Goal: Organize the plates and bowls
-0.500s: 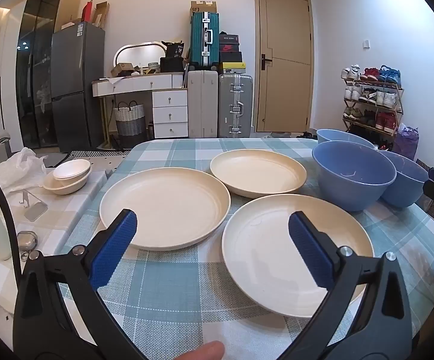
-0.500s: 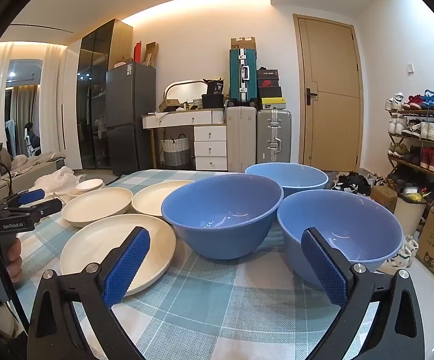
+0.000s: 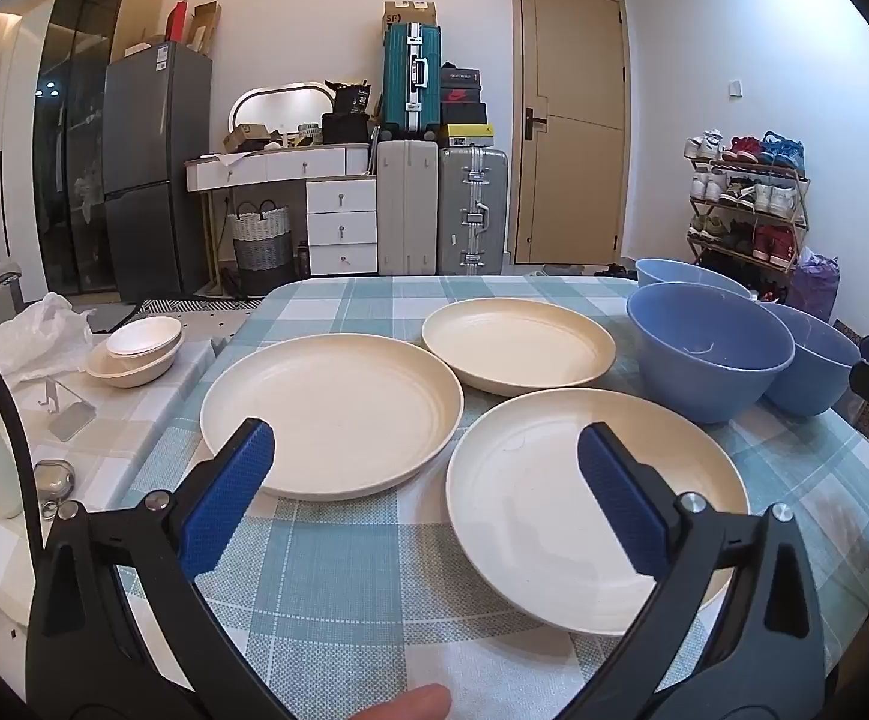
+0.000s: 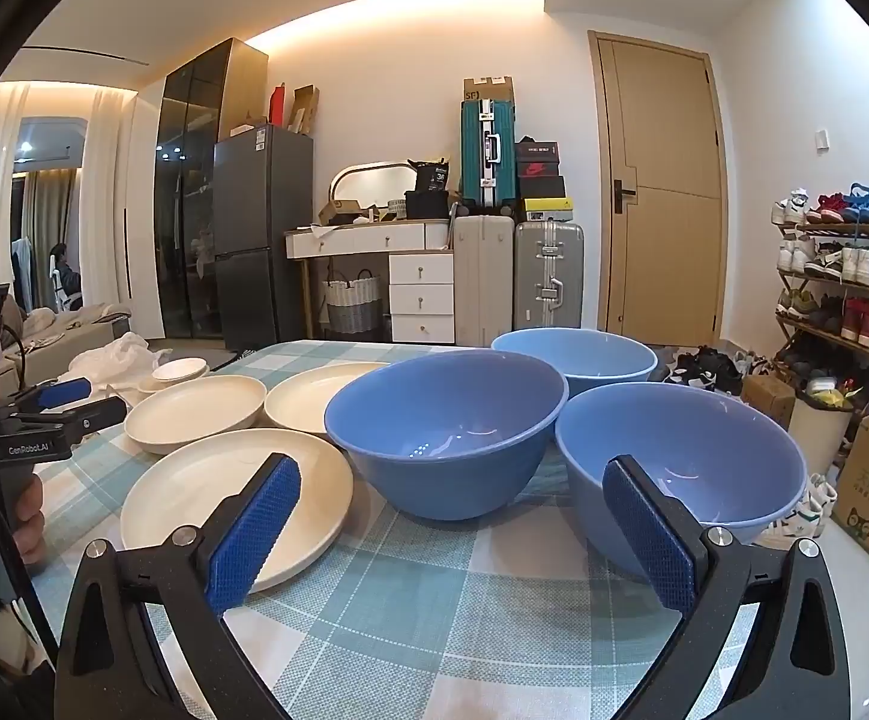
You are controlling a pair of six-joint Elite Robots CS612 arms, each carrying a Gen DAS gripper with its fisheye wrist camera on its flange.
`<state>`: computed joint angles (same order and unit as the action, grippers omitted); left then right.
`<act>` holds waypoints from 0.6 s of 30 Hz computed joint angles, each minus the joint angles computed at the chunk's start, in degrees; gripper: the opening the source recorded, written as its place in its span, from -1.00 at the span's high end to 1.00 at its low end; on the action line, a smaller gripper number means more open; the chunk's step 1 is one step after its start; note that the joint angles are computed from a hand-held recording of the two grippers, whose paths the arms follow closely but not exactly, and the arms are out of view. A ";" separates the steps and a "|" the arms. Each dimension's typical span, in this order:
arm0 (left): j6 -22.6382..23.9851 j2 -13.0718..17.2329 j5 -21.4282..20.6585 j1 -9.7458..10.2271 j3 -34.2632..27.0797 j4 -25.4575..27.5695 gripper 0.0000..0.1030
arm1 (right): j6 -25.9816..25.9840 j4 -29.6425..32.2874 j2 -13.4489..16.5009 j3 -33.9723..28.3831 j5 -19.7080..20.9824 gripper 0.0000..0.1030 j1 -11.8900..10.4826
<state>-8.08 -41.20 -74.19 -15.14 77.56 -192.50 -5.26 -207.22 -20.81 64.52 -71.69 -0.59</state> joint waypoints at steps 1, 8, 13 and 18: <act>-0.01 -0.04 0.05 -0.01 0.05 0.01 -0.95 | 0.01 0.05 -0.01 0.00 0.01 -1.00 0.00; -0.16 0.05 -0.06 0.02 -0.11 0.18 -0.95 | -0.05 -0.10 0.02 -0.01 -0.02 -1.00 0.00; -0.20 0.40 -0.10 0.09 -0.61 0.33 -0.95 | -0.07 -0.10 0.02 -0.02 0.00 -1.00 0.00; -0.22 0.39 -0.23 0.13 -0.60 0.37 -0.95 | -0.10 -0.23 0.04 -0.02 -0.06 -1.00 0.01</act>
<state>-8.30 -40.81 -74.42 -15.01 76.97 -192.13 -5.36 -207.45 -20.77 64.49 -71.75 -0.58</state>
